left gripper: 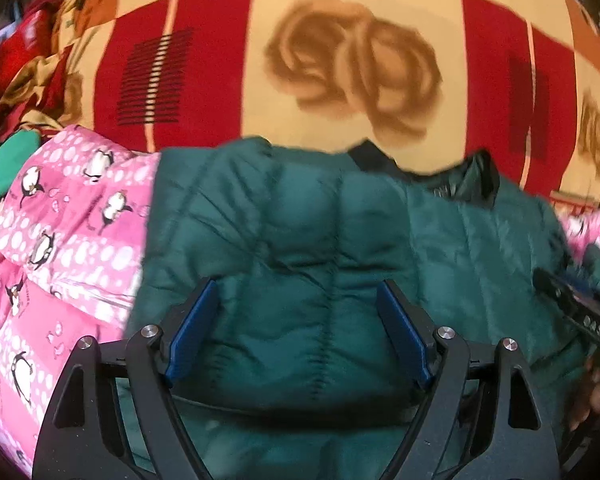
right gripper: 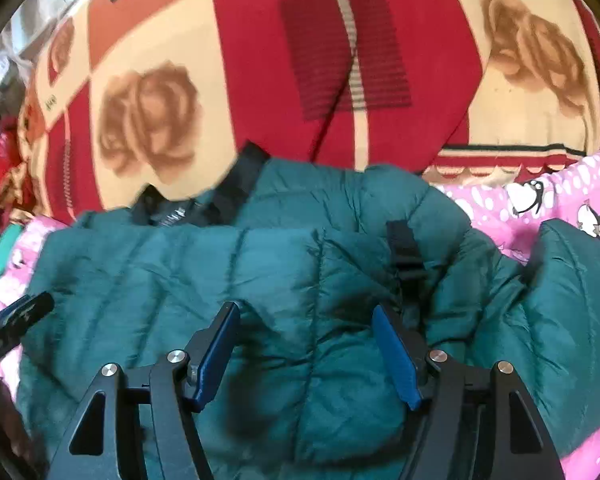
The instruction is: Fold large clothes
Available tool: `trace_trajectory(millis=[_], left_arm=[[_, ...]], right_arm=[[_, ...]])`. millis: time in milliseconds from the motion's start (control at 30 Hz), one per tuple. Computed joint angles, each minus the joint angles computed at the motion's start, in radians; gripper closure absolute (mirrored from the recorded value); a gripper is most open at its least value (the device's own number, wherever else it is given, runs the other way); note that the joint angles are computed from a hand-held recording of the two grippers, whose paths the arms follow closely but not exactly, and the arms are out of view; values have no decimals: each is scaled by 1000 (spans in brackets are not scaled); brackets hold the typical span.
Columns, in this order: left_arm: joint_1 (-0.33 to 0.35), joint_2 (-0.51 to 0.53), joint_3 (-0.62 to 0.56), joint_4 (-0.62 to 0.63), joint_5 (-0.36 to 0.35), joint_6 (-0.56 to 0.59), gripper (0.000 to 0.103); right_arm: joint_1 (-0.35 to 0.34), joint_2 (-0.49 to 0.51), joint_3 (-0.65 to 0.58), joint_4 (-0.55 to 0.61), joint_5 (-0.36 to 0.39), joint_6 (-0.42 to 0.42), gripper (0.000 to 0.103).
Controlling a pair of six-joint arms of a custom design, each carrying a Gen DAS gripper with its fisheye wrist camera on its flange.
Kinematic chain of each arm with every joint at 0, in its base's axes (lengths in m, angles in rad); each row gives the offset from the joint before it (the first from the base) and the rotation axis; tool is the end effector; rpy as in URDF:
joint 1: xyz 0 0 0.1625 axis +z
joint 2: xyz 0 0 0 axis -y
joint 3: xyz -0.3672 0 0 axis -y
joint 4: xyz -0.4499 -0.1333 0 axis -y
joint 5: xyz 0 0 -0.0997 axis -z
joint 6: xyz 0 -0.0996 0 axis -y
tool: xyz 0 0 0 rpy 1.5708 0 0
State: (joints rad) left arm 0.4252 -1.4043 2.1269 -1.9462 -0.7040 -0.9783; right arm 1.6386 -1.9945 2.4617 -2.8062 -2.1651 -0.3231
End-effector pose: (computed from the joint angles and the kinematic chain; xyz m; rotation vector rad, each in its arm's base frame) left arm -0.3420 -0.3845 0.1325 0.3828 2.3045 -0.7420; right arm 0.1031 -0.3736 0.3045 0.1701 -2.3476 0.8454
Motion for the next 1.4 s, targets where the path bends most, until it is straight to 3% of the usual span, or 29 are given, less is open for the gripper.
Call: trace_trajectory(millis=[200, 433, 567, 767, 900, 1133, 1400], left_arm=[[-7, 36, 1, 11, 25, -13, 21], [-9, 28, 17, 0, 36, -9, 21], [-14, 31, 20, 6, 46, -11, 20], [-28, -33, 20, 43, -24, -33, 20], [-64, -87, 33, 78, -32, -77, 20], [-137, -156, 50, 149, -52, -148, 20], [-191, -185, 57, 185, -69, -199, 20]], right_arm=[[-9, 54, -13, -24, -26, -38, 36], [63, -92, 36, 50, -41, -34, 36], [48, -124, 75, 75, -41, -46, 36], [40, -95, 84, 61, -54, -30, 36], [64, -193, 106, 89, -33, -5, 36], [114, -288, 129, 122, -125, 14, 36], [65, -449, 140, 185, -143, -2, 36]])
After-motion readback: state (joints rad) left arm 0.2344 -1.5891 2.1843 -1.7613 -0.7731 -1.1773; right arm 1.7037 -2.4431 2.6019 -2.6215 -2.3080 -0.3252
